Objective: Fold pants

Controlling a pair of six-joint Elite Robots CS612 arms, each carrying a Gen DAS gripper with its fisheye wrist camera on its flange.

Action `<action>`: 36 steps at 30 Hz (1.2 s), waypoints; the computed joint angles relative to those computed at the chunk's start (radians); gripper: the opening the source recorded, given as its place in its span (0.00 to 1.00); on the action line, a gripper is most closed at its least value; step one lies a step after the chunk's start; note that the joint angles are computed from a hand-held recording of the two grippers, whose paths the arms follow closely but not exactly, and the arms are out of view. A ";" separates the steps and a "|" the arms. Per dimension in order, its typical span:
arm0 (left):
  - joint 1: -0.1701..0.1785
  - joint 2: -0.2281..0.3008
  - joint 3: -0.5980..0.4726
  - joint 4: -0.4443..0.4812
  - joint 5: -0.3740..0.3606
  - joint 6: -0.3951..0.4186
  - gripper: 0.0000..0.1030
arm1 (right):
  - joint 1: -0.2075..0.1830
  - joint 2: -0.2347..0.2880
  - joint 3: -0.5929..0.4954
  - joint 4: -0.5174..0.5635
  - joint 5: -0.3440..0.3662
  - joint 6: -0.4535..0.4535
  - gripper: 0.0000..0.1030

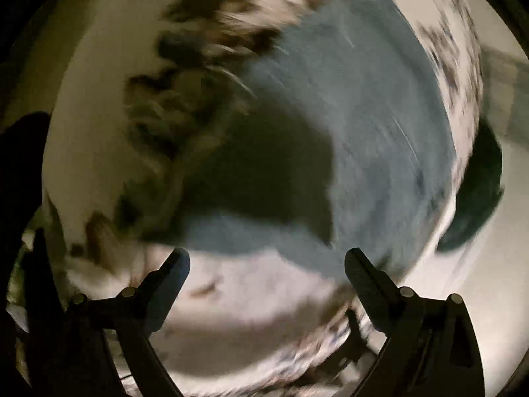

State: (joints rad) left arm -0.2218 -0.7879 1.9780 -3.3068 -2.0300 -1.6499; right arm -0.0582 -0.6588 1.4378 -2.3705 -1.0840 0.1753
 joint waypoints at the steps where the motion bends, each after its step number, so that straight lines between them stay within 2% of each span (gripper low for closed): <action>1: 0.000 0.005 0.002 -0.015 0.022 -0.034 0.93 | -0.003 0.012 -0.006 -0.007 0.010 0.003 0.96; 3: 0.001 0.015 0.000 -0.042 0.049 -0.090 0.93 | -0.010 0.030 -0.014 -0.020 0.036 0.002 0.96; 8: -0.007 -0.006 -0.010 -0.009 0.135 -0.179 0.93 | -0.016 0.075 -0.050 -0.065 0.131 0.016 0.96; 12: -0.022 -0.034 -0.006 0.011 0.213 -0.204 0.92 | -0.018 0.107 -0.084 -0.104 0.191 0.047 0.95; 13: -0.024 -0.042 -0.005 0.023 0.234 -0.200 0.89 | -0.016 0.116 -0.096 -0.113 0.201 0.060 0.94; 14: -0.025 -0.049 -0.005 0.030 0.253 -0.198 0.84 | -0.016 0.122 -0.104 -0.120 0.215 0.064 0.87; 16: -0.023 -0.063 -0.015 0.085 0.268 -0.169 0.45 | -0.010 0.129 -0.119 -0.107 0.208 0.055 0.70; 18: -0.025 -0.060 -0.023 0.080 0.293 -0.142 0.35 | -0.002 0.132 -0.126 -0.122 0.187 0.061 0.61; 19: -0.023 -0.062 -0.026 0.081 0.296 -0.121 0.34 | 0.000 0.129 -0.122 -0.132 0.175 0.066 0.49; 22: -0.017 -0.063 -0.024 0.056 0.290 -0.056 0.31 | 0.005 0.123 -0.095 -0.207 0.188 0.137 0.32; 25: -0.002 -0.065 -0.021 0.034 0.265 0.033 0.31 | -0.004 0.089 -0.033 -0.260 0.204 0.176 0.27; 27: 0.012 -0.068 -0.020 0.022 0.250 0.094 0.31 | -0.004 0.071 -0.005 -0.266 0.209 0.191 0.26; 29: 0.021 -0.044 -0.024 -0.030 0.233 0.128 0.32 | -0.006 0.065 0.009 -0.257 0.216 0.188 0.26; 30: 0.031 -0.032 -0.034 -0.028 0.207 0.141 0.36 | -0.006 0.067 0.008 -0.253 0.217 0.184 0.28; 32: 0.038 0.004 -0.038 -0.075 0.178 0.097 0.43 | -0.007 0.081 -0.005 -0.234 0.214 0.182 0.42; 34: 0.031 0.028 -0.025 -0.146 0.193 0.035 0.45 | -0.015 0.105 -0.023 -0.212 0.255 0.183 0.56; 36: 0.021 0.021 -0.017 -0.146 0.228 0.026 0.44 | -0.018 0.124 -0.034 -0.226 0.287 0.193 0.57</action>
